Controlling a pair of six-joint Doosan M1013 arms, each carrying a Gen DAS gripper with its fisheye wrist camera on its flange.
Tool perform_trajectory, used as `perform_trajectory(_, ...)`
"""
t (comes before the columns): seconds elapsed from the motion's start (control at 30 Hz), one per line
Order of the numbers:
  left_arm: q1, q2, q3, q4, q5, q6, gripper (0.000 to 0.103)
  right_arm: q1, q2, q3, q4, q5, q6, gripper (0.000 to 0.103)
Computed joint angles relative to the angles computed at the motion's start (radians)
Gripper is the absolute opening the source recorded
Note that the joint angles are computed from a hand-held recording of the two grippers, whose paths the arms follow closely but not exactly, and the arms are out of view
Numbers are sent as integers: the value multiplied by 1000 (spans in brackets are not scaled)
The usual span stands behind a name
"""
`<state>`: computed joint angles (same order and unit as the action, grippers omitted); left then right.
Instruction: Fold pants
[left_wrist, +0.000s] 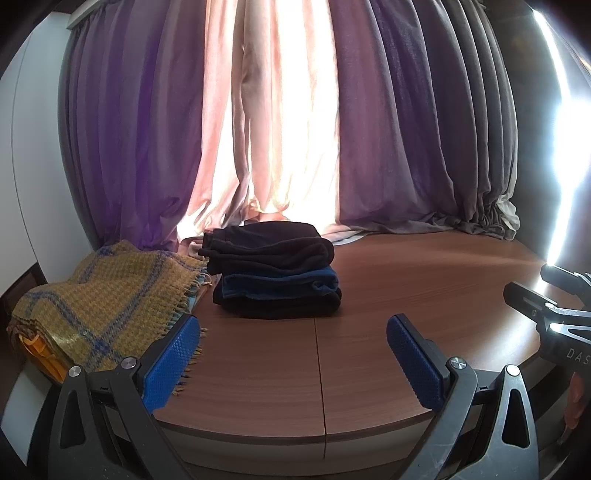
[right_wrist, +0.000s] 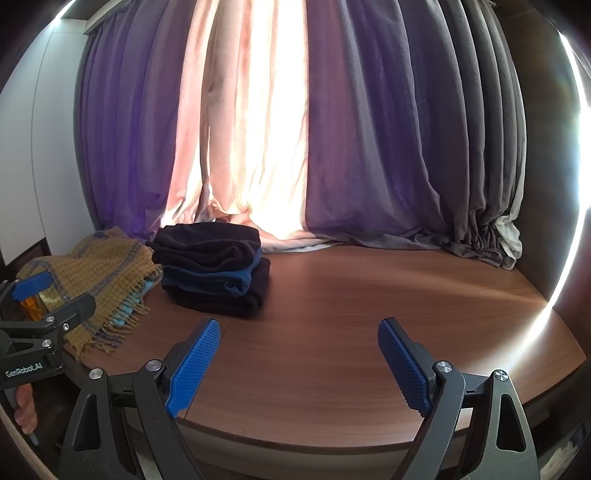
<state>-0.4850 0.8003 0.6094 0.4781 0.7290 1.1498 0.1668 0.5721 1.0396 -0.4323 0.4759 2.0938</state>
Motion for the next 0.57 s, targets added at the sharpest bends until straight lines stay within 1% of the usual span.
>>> perform_trajectory(0.57, -1, 0, -4, 10, -2, -4, 103, 0, 0, -1, -5, -4, 8, 88)
